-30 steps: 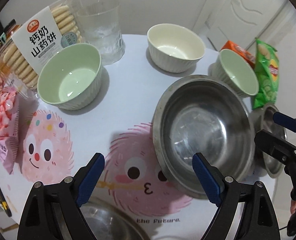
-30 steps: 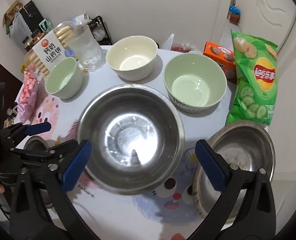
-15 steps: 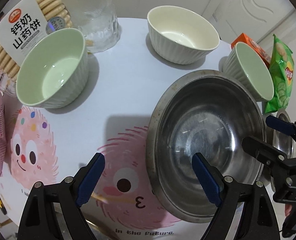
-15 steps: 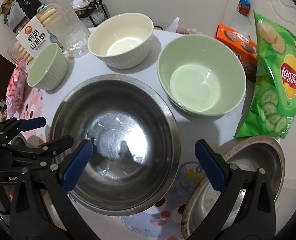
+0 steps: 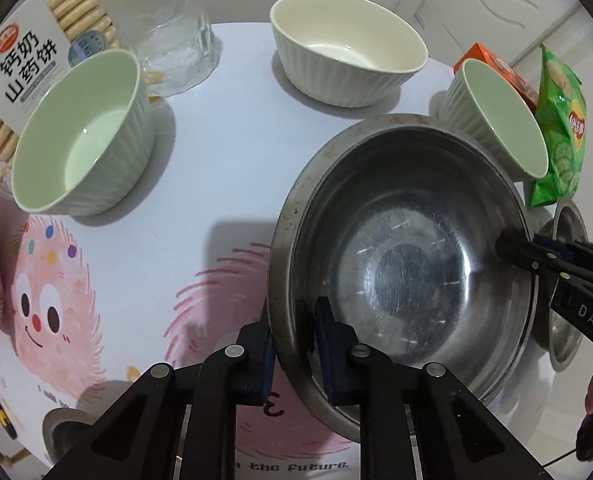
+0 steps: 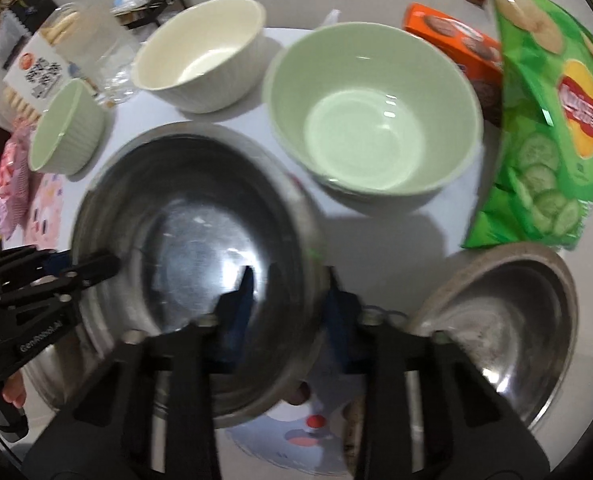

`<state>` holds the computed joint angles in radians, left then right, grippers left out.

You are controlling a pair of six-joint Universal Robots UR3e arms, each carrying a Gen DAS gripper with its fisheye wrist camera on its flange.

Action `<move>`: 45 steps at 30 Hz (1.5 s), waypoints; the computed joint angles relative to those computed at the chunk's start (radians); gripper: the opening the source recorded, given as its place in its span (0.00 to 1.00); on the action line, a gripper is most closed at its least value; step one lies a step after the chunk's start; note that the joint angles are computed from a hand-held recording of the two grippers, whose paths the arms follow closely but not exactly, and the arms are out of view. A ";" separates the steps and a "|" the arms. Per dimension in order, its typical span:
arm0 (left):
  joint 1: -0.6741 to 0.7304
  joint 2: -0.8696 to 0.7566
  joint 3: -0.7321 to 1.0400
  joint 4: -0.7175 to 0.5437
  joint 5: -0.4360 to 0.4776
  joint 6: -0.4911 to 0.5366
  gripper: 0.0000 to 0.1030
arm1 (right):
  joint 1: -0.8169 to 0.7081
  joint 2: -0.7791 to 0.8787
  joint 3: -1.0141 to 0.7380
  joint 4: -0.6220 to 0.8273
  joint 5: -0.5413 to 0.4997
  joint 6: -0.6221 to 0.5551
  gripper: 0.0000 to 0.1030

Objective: Organize plates and bowls

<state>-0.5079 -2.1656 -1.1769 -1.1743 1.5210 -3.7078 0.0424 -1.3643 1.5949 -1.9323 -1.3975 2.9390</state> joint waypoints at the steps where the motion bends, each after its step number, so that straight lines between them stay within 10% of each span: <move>1: 0.003 0.004 -0.009 0.005 -0.006 -0.001 0.16 | -0.005 -0.003 0.002 0.006 0.004 -0.004 0.16; 23: 0.015 0.362 -0.231 -0.018 0.045 0.011 0.15 | 0.072 -0.281 0.004 0.150 -0.019 0.088 0.15; 45: 0.206 1.181 -0.899 -0.262 0.065 0.047 0.17 | 0.619 -0.135 -0.078 0.109 -0.085 0.460 0.16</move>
<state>-0.3020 -0.9849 -2.0761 -1.4363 1.5862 -3.6607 0.6617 -1.4995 1.5165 -1.8237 -1.4829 3.3990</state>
